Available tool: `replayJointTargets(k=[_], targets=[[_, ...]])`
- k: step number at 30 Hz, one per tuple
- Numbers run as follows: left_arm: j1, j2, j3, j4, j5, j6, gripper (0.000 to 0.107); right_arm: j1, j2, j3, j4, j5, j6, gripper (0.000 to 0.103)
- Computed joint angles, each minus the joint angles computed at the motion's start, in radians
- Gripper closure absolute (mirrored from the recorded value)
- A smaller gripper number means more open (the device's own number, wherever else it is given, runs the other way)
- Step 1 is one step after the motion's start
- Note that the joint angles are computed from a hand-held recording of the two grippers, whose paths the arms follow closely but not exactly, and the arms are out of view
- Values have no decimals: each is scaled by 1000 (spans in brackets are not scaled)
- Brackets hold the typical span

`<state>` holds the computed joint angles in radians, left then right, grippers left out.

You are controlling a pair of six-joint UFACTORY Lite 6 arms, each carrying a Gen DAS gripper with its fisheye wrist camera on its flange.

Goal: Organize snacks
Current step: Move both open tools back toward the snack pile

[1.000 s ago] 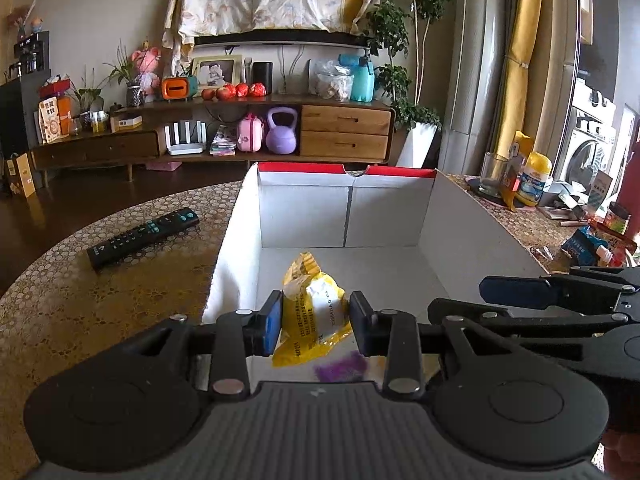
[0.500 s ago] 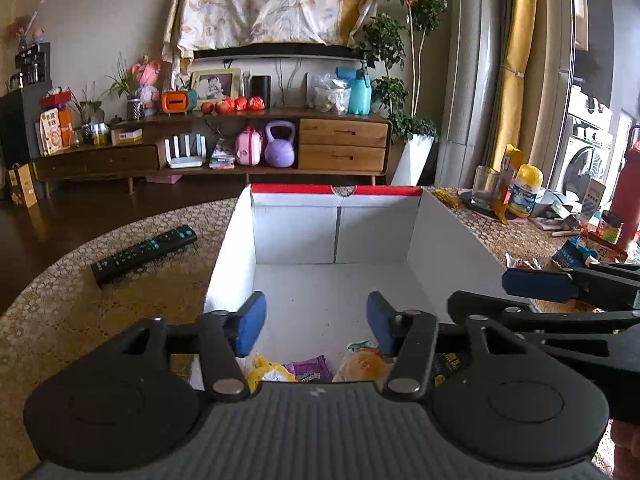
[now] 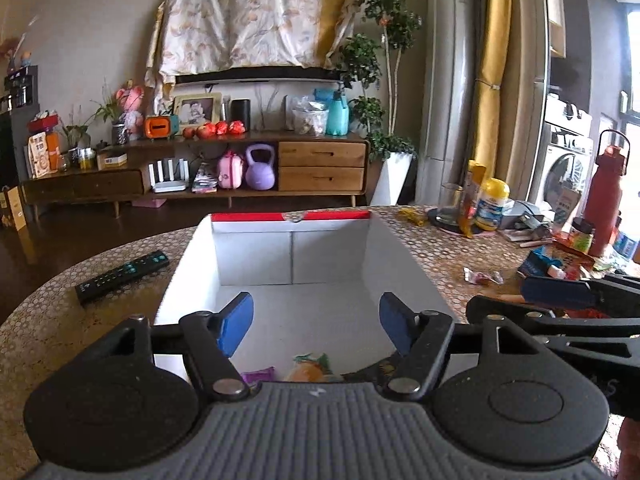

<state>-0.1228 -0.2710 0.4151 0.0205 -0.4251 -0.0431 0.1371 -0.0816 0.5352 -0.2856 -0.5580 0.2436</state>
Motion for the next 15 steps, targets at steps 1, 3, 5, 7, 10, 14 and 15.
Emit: replayJointTargets(k=[1, 3, 5, 7, 10, 14, 15], targets=[[-18, -9, -5, -34, 2, 25, 37, -12, -17, -19, -8, -7, 7, 46], [-45, -25, -15, -80, 2, 56, 37, -38, -40, -42, -32, -17, 30, 46], [-75, -44, -26, -130, 1, 94, 29, -62, -63, -68, -43, -27, 40, 45], [-113, -61, -34, -194, -5, 140, 28, -89, -85, -96, -62, -39, 59, 44], [-161, -85, -41, -256, 2, 183, 28, -141, -106, -128, -110, -60, 95, 42], [-240, -102, -48, -380, -14, 278, 27, -209, -138, -175, -168, -94, 130, 40], [-259, -99, -47, -401, -21, 290, 26, -226, -148, -188, -174, -104, 129, 38]])
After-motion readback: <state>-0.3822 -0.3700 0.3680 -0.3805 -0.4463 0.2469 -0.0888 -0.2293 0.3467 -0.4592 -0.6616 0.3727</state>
